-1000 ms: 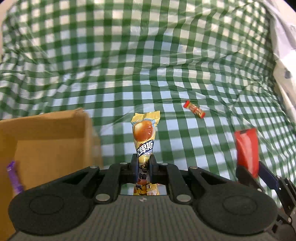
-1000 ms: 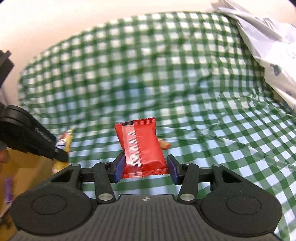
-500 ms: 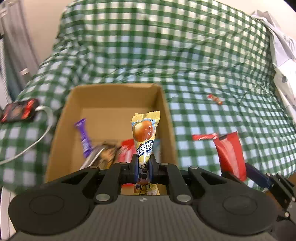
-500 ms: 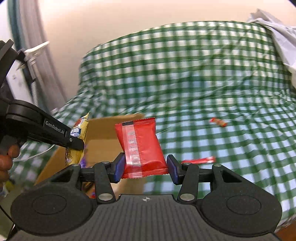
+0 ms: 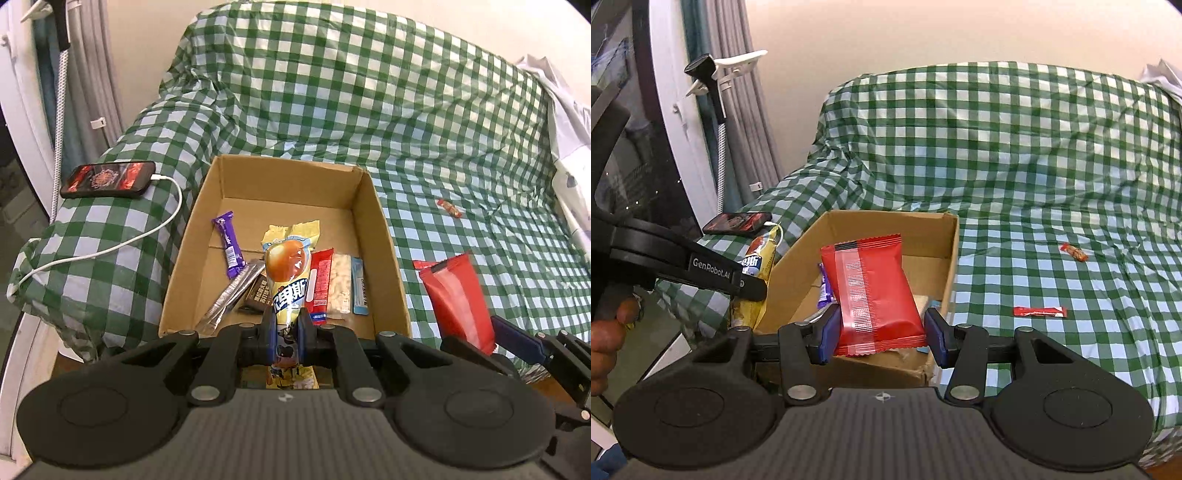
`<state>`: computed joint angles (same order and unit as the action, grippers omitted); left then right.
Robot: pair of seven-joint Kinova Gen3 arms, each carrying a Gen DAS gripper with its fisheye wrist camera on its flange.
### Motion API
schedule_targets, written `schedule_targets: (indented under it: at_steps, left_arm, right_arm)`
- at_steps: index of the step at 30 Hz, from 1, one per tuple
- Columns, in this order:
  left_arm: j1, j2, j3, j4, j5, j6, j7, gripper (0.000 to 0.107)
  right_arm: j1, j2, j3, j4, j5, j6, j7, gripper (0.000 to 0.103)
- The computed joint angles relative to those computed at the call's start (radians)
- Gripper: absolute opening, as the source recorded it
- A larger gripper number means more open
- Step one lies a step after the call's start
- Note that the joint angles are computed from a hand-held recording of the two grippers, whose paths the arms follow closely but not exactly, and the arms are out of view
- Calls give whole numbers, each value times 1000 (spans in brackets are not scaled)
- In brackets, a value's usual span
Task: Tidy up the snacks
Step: 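Carry the red packet and yellow packet over the box with both tools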
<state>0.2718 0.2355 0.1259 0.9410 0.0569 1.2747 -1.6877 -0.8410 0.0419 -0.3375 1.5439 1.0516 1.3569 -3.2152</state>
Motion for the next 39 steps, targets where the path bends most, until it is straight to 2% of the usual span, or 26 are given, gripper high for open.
schedule_targets:
  at_steps: [12,21,39]
  left_arm:
    - [-31,9,1,9,47,-3,-16,11]
    - [-6,36,-7,-6,10,5,23,11]
    - [12,139,-21,-123,-26,56,69,11]
  right_arm:
    - [-24,26,15,-49,-17,35,51,50]
    - [-5,34,37,-53,-45,7,70,50]
    - [31,75,88,-88,-91,-41,130,51]
